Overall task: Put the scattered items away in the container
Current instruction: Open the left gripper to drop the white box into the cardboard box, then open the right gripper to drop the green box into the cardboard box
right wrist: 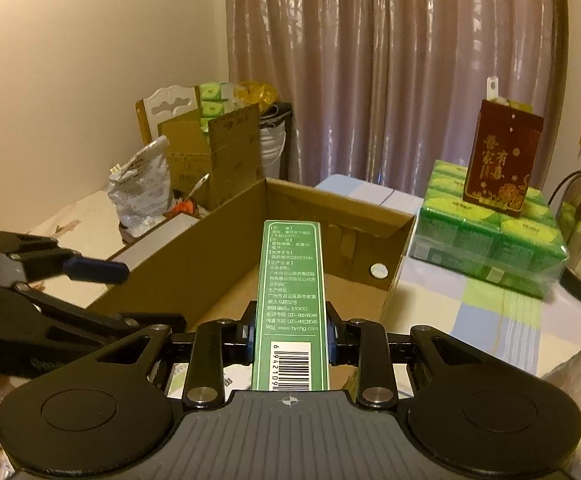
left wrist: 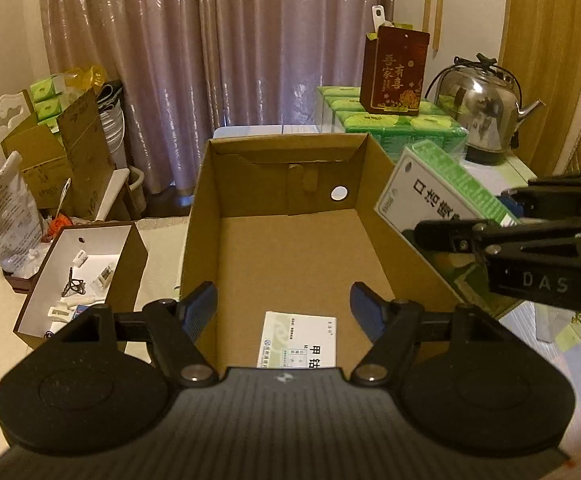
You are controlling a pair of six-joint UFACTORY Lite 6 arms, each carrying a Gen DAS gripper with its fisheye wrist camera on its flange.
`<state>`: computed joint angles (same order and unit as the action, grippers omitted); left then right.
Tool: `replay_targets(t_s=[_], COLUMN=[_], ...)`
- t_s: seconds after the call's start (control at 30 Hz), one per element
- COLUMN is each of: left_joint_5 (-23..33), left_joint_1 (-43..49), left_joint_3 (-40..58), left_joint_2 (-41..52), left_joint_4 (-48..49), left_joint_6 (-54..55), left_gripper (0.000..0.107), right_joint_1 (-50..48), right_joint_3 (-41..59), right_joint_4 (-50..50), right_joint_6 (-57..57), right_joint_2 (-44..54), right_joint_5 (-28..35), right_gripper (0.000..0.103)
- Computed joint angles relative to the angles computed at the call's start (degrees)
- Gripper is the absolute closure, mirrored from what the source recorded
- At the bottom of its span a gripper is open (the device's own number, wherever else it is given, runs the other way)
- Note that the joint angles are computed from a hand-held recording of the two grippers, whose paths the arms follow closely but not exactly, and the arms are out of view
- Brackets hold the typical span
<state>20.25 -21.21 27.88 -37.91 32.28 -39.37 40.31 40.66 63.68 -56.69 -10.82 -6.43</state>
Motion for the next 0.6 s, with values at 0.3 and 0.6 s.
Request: replay_targets(t_s=[0.3, 0.6], left_joint_5=[2.32, 2.51], left_joint_1=[2.03, 3.13], left_joint_3=[-1.27, -1.58], left_joint_2=[-5.06, -6.46], left_joint_4=[-4.68, -8.49], left_joint_6=[6.07, 9.7], left_gripper=[0.038, 0.038], right_joint_1=[0.85, 1.39], right_joint_3=[0.79, 0.76], right_joint_4=[-9.04, -26.81], right_joint_6=[10.54, 28.19], right_joint_2=[2.15, 3.98], right_joint_5=[-0.69, -3.49], right_gripper=[0.075, 0.065])
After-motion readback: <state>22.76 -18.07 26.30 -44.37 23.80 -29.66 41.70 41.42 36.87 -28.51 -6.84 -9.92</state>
